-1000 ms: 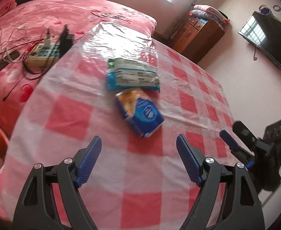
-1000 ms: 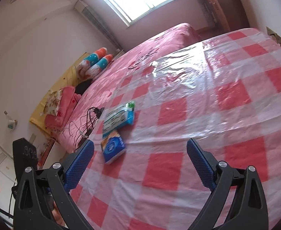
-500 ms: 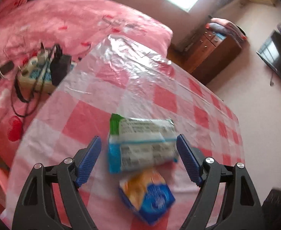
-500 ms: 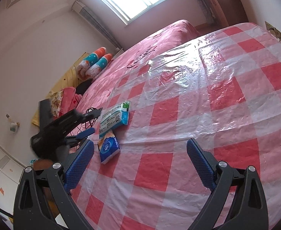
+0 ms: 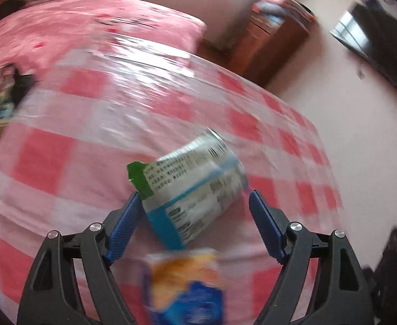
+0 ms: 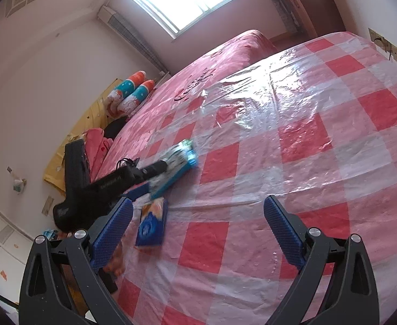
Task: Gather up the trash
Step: 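Grasp the green-and-white wipes pack with the left tool and lift it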
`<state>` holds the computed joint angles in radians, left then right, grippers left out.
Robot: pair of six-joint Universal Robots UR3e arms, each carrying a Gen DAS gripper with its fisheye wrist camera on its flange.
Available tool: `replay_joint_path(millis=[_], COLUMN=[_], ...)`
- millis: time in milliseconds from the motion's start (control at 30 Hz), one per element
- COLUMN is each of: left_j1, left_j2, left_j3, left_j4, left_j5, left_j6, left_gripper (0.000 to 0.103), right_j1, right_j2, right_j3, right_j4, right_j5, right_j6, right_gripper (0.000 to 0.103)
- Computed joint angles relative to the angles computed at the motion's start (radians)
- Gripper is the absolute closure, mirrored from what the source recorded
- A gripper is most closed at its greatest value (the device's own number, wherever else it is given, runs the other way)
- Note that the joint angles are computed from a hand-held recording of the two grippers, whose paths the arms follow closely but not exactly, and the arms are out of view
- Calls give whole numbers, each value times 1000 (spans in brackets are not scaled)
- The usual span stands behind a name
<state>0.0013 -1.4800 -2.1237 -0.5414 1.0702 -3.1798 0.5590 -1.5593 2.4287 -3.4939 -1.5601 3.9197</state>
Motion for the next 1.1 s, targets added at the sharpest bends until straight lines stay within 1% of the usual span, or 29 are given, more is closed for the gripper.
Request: replay_joint_path(millis=[100,133,233,267,300,367,467,533,600,700,767,867,933,967,1033,1067,1100], left_j1=[-71,-92,-123,-134,-151,-160,-183,-210,-232,-288,-304,-307,-306,-307,-305,-309,-308], left_j2=[-16,-21,-21,-18,-18,-21,-50,-99,-142,-227,-271,-309,-324,-329,-328,-328,-321], left_j3=[23,35,60,67,80,100,151,200,243,320,353,384,392,394,384,381,372], left_j4=[-31,-49,-89,-88,-76,-65,-51,-36,-42,-43,-33,-38,-34,-32,-19,-12,-5], left_j5=[-37,-48,-48,-23,26,74,160,209,244,324,359,362,362,364,362,367,372], left_j6=[36,49,92,100,100,109,126,144,183,212,218,201,184,176,172,168,164], left_gripper=[23,25,27,27,27,26,23,20,17,17,17,17,23,33,39,46,49], right_j1=[-16,-22,-63,-80,-88,-109,-126,-135,-139,-142,-142,-145,-141,-135,-126,-116,-109], right_j2=[-22,-31,-67,-80,-85,-93,-92,-91,-81,-70,-61,-48,-40,-33,-23,-13,-8], right_j3=[24,39,87,108,117,132,146,151,150,153,151,145,136,127,112,98,89], right_j4=[-4,-13,-25,-34,-38,-48,-64,-70,-77,-88,-92,-95,-92,-89,-80,-72,-65], right_j5=[-7,-14,3,11,15,34,57,72,80,89,96,110,114,113,110,106,103], right_j6=[-1,4,12,15,17,17,10,5,8,11,14,14,14,12,7,4,2], right_gripper=[7,7,7,7,7,7,7,7,7,7,7,7,7,7,7,7,7])
